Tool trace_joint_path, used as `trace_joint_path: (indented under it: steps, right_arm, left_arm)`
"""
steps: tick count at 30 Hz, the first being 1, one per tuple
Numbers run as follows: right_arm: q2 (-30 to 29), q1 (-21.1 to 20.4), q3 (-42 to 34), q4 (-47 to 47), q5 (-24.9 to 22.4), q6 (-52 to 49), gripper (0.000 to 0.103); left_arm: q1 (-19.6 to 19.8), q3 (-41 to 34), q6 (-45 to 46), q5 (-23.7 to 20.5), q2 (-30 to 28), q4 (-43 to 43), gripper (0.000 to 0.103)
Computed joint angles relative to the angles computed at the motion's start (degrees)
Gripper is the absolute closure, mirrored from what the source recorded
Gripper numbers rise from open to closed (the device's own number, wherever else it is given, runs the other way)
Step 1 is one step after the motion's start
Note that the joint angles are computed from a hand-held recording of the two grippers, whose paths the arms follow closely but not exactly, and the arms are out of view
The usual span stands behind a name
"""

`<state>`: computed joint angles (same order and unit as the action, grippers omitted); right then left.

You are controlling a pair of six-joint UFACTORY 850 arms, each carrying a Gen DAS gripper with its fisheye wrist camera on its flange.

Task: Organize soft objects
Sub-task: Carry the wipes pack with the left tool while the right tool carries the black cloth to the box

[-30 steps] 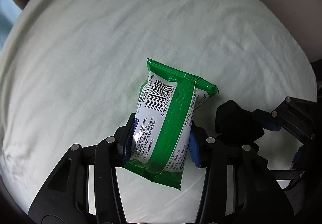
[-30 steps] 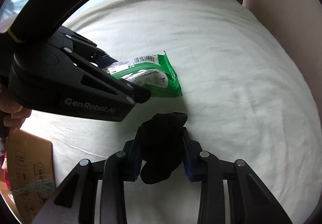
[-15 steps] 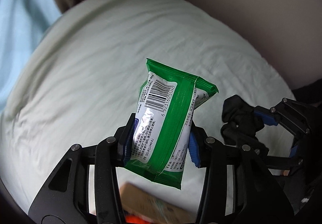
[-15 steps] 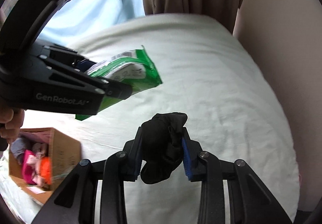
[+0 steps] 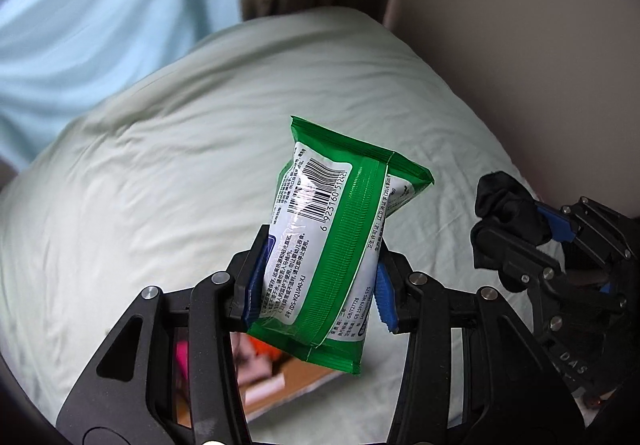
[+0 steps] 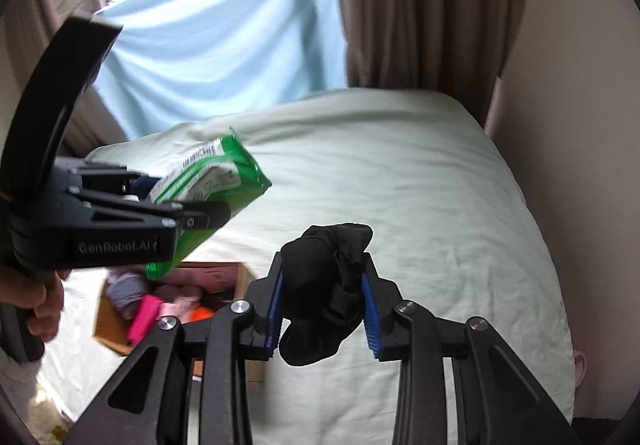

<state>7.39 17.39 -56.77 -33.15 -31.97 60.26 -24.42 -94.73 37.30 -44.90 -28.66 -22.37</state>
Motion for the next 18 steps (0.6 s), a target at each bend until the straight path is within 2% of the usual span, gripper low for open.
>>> trace_joint_path:
  steps: [4,10,18]
  right_arm:
    - [-1.2,4.0,-2.6,0.3,-1.3,0.0,0.072]
    - [-4.4,8.2,-5.8,2.3,-0.6,3.0,0.072]
    - [-11.5,11.2,-10.4,4.9,-0.6,5.3,0.072]
  left_arm:
    - [4.0,6.7,-1.4,1.3,5.4,-0.8,0.062]
    - [10.5,14.4,-0.6,3.1,11.2,-2.2,0.062]
    - [17.8,17.9,4.7,3.6,11.9,-3.8,0.062]
